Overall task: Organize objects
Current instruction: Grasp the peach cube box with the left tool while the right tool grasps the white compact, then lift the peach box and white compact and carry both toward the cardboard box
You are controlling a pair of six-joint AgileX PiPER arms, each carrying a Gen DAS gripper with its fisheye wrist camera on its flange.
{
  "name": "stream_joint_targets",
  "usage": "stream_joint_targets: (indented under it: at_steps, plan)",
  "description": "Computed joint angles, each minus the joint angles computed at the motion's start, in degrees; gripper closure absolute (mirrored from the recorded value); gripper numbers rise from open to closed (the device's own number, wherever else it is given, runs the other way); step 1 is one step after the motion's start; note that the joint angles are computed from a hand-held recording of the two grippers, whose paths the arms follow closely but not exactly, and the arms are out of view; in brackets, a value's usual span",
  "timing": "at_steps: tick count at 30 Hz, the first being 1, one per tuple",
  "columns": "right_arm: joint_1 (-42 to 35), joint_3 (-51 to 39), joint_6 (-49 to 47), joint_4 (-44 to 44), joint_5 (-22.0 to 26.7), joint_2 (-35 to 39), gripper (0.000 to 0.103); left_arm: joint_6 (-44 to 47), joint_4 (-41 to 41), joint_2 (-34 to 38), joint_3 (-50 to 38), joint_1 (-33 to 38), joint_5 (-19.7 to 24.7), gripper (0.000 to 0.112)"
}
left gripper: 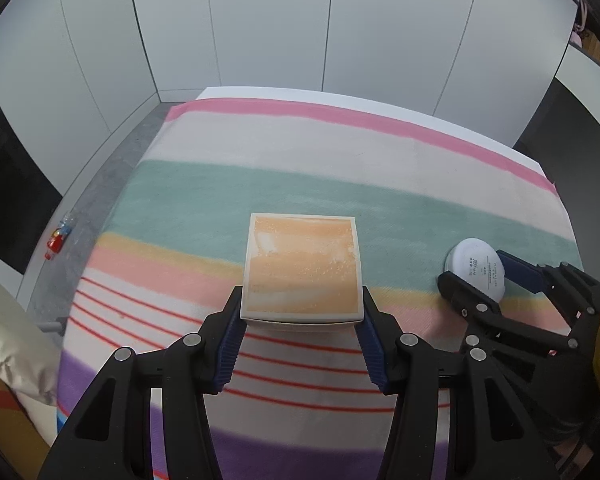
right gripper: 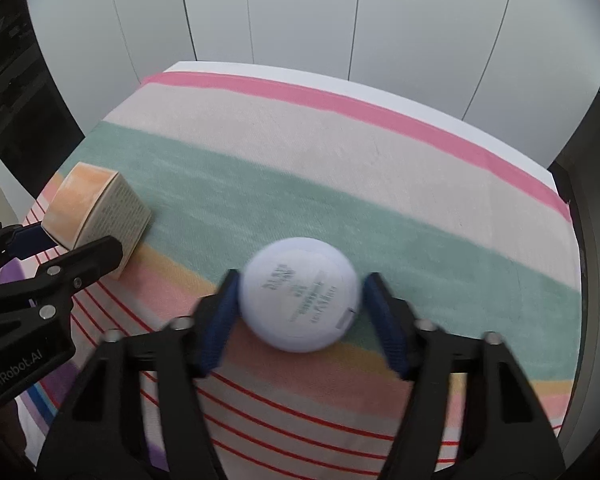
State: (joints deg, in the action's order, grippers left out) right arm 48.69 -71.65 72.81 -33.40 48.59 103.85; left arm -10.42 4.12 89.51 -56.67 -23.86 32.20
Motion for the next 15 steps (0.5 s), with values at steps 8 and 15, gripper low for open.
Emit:
stream_joint_targets:
  at_steps: [8, 15]
  plan:
    - [1.94, 0.09, 1.15, 0.54, 4.79, -4.02, 0.043, -2.28, 2.25, -5.59, 0.87, -1.74, 2.90, 0.060]
    - [5.54, -2.62, 1.59, 0.17, 13.40, -8.88, 0.043, -3.15, 1.15, -12.15, -0.69, -3.45, 8.54, 0.060]
